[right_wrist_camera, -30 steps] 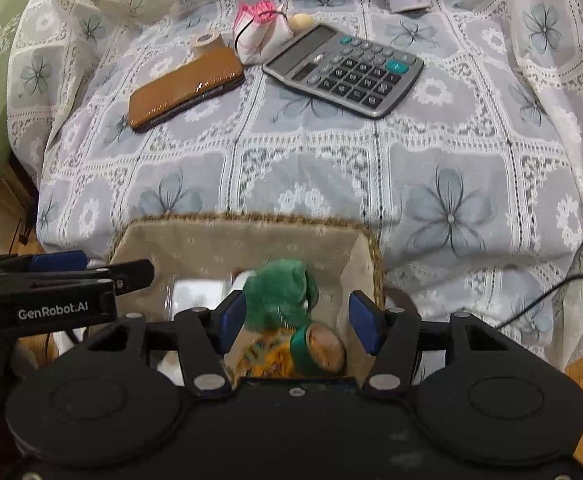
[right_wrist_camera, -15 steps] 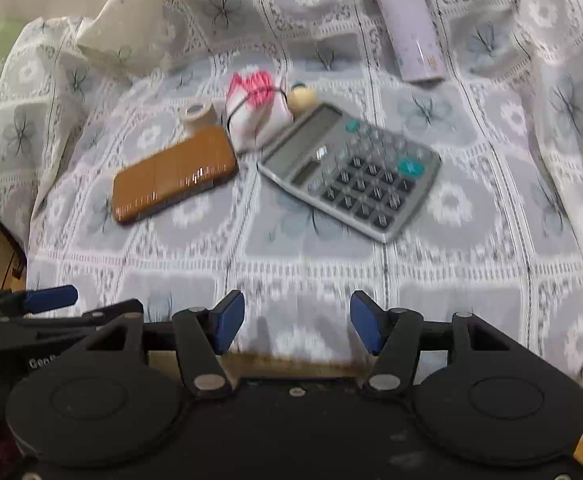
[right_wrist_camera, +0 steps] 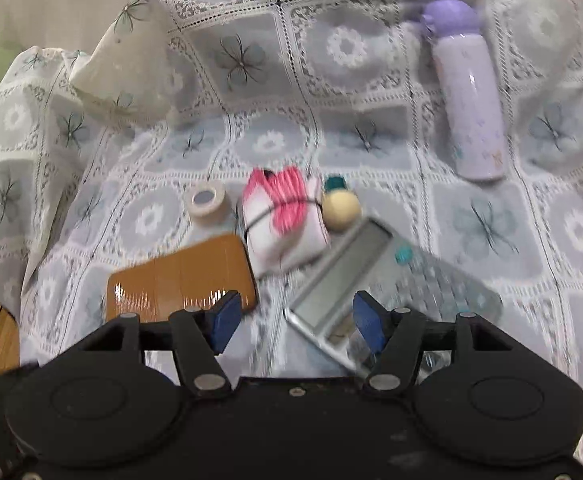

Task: Organize soft objects
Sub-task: 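Move the right tool to the pink-and-white cloth bundle while the left tool withdraws, then grasp the pink-and-white cloth bundle with the right tool and lift it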

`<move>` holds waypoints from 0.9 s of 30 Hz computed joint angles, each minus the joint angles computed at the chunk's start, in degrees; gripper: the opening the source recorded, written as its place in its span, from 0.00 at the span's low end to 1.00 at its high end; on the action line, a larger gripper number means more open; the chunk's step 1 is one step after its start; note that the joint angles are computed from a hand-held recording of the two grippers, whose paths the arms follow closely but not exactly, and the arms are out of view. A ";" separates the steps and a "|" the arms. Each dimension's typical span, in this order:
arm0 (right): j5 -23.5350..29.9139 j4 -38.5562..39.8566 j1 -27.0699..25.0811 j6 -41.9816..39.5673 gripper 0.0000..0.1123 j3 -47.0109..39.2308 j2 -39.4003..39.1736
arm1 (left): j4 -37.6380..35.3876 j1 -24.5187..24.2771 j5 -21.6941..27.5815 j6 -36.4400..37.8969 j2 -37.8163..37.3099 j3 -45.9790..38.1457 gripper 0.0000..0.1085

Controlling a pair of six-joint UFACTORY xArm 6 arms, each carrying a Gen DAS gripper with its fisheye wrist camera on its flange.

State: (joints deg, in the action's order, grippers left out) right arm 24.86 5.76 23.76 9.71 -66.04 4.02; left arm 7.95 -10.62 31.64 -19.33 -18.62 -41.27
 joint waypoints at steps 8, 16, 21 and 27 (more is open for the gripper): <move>0.59 -2.32 0.02 1.51 0.58 -11.37 10.97 | 1.92 -0.40 0.13 0.12 2.72 -0.81 0.79; 2.13 -5.33 0.65 2.26 0.58 -17.97 17.50 | 1.11 -0.03 -1.01 0.95 3.11 -0.45 0.83; 1.20 -11.59 1.17 6.14 0.60 -18.94 19.14 | 1.42 -0.16 -1.44 0.56 2.75 0.03 0.83; 0.09 -17.67 1.58 8.32 0.54 -18.76 19.47 | 1.37 -0.02 -1.53 0.57 3.14 -0.17 0.84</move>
State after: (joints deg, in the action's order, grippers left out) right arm 24.95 -11.92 25.34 18.03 -84.81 23.50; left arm 9.32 -10.64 30.11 -18.76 -15.48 -41.45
